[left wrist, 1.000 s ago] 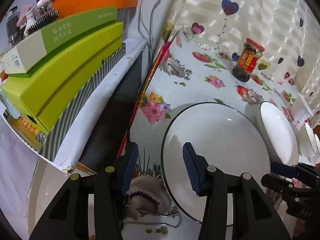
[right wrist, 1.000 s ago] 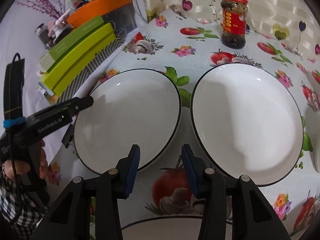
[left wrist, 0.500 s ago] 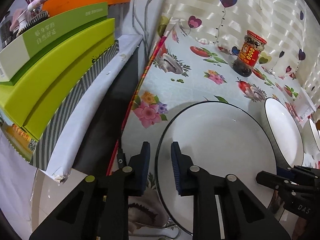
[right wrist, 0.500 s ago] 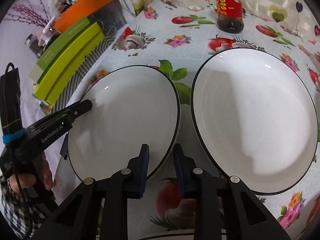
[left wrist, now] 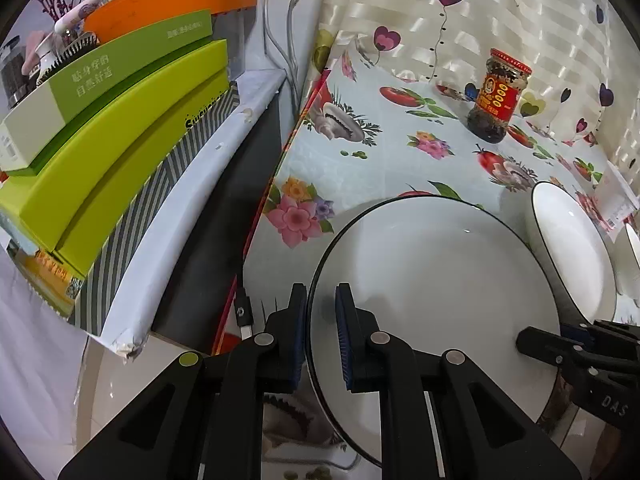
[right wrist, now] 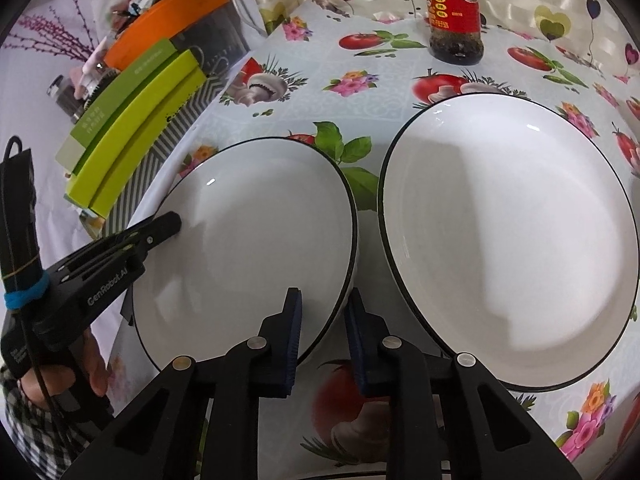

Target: Organize plates and bowls

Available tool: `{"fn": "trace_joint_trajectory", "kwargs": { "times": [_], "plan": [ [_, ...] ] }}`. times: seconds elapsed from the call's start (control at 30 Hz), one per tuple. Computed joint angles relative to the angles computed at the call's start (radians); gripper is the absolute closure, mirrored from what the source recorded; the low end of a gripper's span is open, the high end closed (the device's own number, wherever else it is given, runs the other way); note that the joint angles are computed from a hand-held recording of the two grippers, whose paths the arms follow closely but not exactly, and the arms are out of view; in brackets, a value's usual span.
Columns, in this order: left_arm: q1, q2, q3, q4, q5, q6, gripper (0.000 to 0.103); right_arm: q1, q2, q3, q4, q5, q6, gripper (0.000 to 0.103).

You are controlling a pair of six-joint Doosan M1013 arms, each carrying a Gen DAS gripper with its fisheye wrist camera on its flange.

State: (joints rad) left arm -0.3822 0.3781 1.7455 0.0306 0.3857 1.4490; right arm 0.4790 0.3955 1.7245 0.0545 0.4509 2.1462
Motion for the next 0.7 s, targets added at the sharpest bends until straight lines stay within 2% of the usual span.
{"fn": "trace_joint_trajectory", "kwargs": {
  "times": [0.1,0.27,0.37,0.53,0.7],
  "plan": [
    [0.002,-0.011,0.013,-0.018,0.000,0.005,0.088,-0.002,0.000,0.000,0.014,0.001,-0.016,0.082],
    [0.009,-0.015,0.024,-0.069,-0.007,0.052,0.088,0.004,0.003,-0.007,-0.041,0.008,0.020,0.081],
    [0.003,-0.012,0.019,-0.023,-0.022,0.021,0.088,0.006,0.006,-0.012,-0.055,0.020,0.036,0.080],
    [0.006,0.003,0.003,-0.039,-0.015,0.031,0.088,0.013,0.011,-0.021,-0.093,0.031,0.068,0.078],
    [-0.008,-0.001,0.004,0.061,-0.004,-0.052,0.087,0.014,0.012,-0.023,-0.107,0.036,0.083,0.078]
  ]
}}
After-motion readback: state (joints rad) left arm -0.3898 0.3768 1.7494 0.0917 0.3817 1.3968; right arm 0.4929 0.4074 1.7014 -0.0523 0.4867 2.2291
